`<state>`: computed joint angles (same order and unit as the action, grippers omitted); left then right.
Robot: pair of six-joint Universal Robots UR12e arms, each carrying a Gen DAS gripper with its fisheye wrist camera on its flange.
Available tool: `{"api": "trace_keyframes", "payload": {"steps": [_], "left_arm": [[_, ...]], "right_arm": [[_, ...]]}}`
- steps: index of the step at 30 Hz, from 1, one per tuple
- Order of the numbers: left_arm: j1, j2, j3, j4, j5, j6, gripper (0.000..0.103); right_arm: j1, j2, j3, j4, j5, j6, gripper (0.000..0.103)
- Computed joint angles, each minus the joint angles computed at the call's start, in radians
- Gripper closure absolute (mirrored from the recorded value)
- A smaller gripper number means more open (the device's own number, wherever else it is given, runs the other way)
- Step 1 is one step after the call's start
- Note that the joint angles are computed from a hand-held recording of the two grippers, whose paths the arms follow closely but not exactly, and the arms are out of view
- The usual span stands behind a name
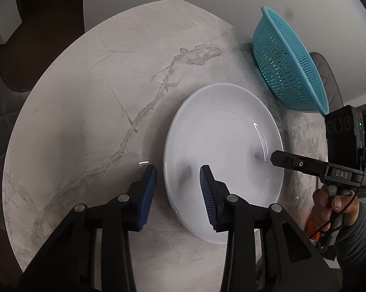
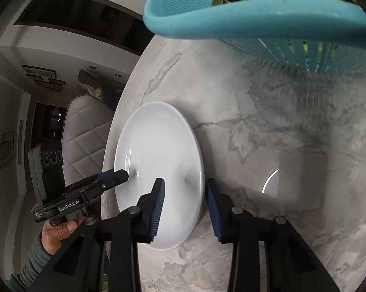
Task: Organize plates and bowls
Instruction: 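Close both grippers on the medium plate rim and lift it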
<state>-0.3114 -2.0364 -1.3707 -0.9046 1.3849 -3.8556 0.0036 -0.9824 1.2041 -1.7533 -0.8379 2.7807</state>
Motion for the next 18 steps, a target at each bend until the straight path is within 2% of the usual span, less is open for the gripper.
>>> {"api": "trace_keyframes", "payload": {"steps": [2,3,5,7,10,12,18], "left_arm": [[0.0,-0.001,0.003,-0.002,-0.003,0.004,0.069],[0.001,-0.002,0.004,-0.003,-0.012,0.008,0.074],[-0.002,-0.01,0.021,-0.023,-0.006,0.016,0.075],[-0.005,-0.013,0.036,-0.052,0.005,0.019,0.079],[-0.006,-0.015,0.049,-0.091,0.014,0.022,0.089],[-0.009,-0.016,0.055,-0.117,0.028,0.031,0.092],[-0.02,-0.023,0.074,-0.15,0.048,0.026,0.092]], "right_arm": [[-0.006,0.001,-0.002,0.004,0.001,0.0,0.065],[-0.006,0.0,0.0,-0.001,0.001,0.005,0.065],[-0.009,-0.004,0.005,-0.008,-0.004,0.003,0.069],[-0.009,-0.008,0.012,-0.032,-0.027,0.021,0.081],[-0.007,-0.013,0.022,-0.07,-0.055,0.062,0.093],[-0.007,-0.017,0.028,-0.083,-0.069,0.078,0.094],[-0.005,-0.029,0.039,-0.107,-0.114,0.099,0.096]]}}
